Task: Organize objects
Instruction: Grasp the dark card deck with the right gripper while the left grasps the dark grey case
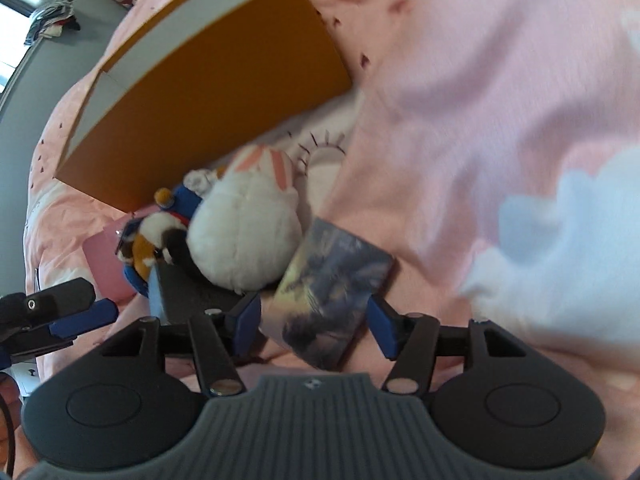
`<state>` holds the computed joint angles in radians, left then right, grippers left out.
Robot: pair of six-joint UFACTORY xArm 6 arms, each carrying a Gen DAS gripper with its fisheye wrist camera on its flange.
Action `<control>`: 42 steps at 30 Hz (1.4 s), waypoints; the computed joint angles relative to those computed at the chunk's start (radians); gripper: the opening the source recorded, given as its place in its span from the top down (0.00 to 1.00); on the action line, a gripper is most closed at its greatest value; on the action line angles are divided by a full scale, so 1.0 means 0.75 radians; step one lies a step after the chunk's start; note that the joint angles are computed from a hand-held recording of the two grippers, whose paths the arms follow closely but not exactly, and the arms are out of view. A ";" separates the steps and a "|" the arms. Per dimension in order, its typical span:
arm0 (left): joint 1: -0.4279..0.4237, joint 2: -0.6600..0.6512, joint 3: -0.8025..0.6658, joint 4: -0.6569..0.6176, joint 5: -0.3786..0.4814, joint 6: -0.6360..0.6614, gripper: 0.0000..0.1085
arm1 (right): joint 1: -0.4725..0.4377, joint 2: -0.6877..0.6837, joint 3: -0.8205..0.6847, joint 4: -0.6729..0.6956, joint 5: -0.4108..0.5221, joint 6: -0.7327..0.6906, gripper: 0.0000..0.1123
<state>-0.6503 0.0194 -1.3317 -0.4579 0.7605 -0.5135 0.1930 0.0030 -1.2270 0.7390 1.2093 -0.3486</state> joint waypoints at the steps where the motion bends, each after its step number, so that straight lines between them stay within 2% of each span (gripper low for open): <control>1: -0.005 0.015 -0.015 0.022 0.013 -0.026 0.43 | 0.000 0.007 -0.001 -0.006 0.009 0.009 0.45; 10: -0.023 0.115 -0.104 0.133 0.127 -0.188 0.42 | 0.023 0.067 0.003 -0.010 0.001 0.018 0.37; 13: -0.026 0.140 -0.129 0.171 0.156 -0.211 0.41 | 0.020 0.109 -0.008 0.029 0.009 0.017 0.30; 17: -0.030 0.179 -0.161 0.192 0.188 -0.216 0.40 | 0.015 0.155 -0.024 0.076 0.013 0.033 0.30; 21: -0.029 0.185 -0.159 0.187 0.182 -0.204 0.40 | 0.008 0.133 0.000 0.081 -0.008 0.041 0.38; 32: -0.037 0.151 -0.121 0.166 0.153 -0.112 0.48 | 0.031 -0.089 0.122 0.048 -0.167 -0.113 0.41; 38: -0.040 0.088 -0.065 0.126 0.087 -0.024 0.54 | 0.032 -0.114 0.119 0.009 -0.195 -0.113 0.41; 42: -0.064 0.053 -0.066 0.187 0.037 0.051 0.56 | 0.062 -0.113 0.101 -0.008 -0.247 -0.139 0.41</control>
<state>-0.6981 0.0595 -1.3815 -0.3176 0.7880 -0.4753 0.2396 -0.0819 -1.1513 0.7328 1.0242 -0.4526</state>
